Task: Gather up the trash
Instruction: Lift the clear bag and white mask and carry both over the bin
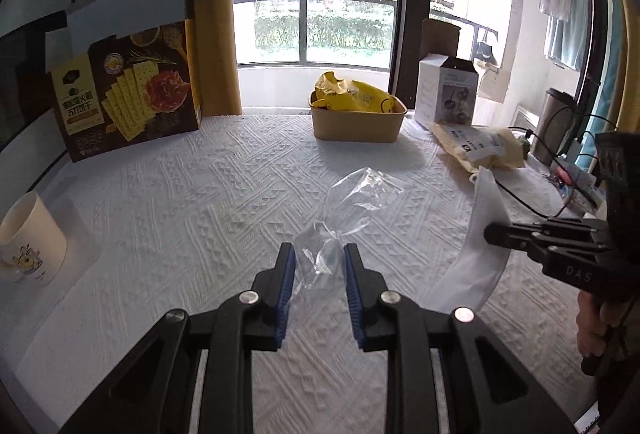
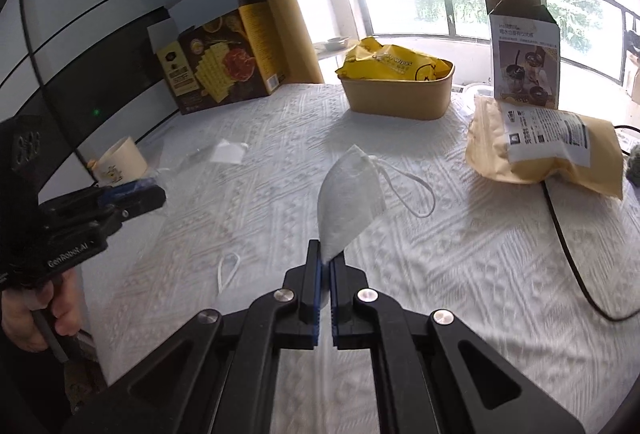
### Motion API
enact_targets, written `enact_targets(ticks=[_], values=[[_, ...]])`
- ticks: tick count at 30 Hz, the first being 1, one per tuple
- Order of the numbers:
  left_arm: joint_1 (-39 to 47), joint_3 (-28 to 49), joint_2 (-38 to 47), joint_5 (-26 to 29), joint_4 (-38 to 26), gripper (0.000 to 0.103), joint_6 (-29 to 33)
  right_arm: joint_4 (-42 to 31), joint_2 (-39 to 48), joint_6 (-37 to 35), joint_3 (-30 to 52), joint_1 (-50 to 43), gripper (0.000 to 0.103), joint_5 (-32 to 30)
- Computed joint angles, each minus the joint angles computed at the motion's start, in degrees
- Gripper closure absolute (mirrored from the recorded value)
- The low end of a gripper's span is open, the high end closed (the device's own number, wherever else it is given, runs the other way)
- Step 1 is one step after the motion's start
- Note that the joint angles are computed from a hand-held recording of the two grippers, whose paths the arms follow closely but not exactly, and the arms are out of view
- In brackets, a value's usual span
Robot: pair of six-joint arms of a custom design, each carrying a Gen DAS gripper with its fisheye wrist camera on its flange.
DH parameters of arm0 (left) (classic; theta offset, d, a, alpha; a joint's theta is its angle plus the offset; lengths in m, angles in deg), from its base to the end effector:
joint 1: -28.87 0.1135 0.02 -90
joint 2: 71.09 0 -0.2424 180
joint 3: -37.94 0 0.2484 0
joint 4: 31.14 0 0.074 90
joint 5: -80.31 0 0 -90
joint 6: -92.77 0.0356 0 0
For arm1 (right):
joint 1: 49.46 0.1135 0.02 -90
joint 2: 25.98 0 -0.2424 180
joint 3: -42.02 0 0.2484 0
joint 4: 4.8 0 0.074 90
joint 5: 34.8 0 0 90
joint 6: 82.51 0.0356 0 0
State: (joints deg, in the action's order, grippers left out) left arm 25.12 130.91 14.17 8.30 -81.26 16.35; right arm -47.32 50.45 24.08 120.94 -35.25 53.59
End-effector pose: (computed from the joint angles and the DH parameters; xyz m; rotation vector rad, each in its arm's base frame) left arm 0.3243 -0.0323 0.3157 0.5000 2.2265 -0.2730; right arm 0.2859 0.0734 0.2894 0.0326 2.2886 0.3142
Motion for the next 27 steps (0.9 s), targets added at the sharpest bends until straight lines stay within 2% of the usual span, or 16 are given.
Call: enact_targets(ticks=[7,13,18,20,23,25,27], values=[[1.01,-9.1,-13.17,2.24,-3.03,0.079,0.07,-5.19,-10.67,2.49,-3.75,6.77,0.1,6.06],[5.04,-15.97,-25.62,6.71,-7.32,0.079,0.77,-10.72,-19.28,6.15,-5.24,14.53,0.1,12.2],[13.4,-19.99,-36.29,13.32,-14.64,0.079,4.97,-15.6,-26.04,11.32,-5.27,26.71,0.1,22.63],[18.71,-20.66,-39.37,16.91,-18.9,0.079,8.68,-17.42,-27.63,13.72,-4.9,32.05,0.1,27.14],[30.4,-20.79,-42.6,24.6,-27.52,0.079,17.52,-20.7,-28.3,18.45,-3.52,41.77,0.1,35.18],[38.19,-20.07,-42.76,29.28,-33.79,0.079,25.15,-22.79,-28.04,21.77,-2.56,47.65,0.1,39.71],[48.44,-18.77,-41.42,34.42,-43.72,0.079,38.15,-25.52,-27.23,26.18,-1.22,54.86,0.1,45.13]])
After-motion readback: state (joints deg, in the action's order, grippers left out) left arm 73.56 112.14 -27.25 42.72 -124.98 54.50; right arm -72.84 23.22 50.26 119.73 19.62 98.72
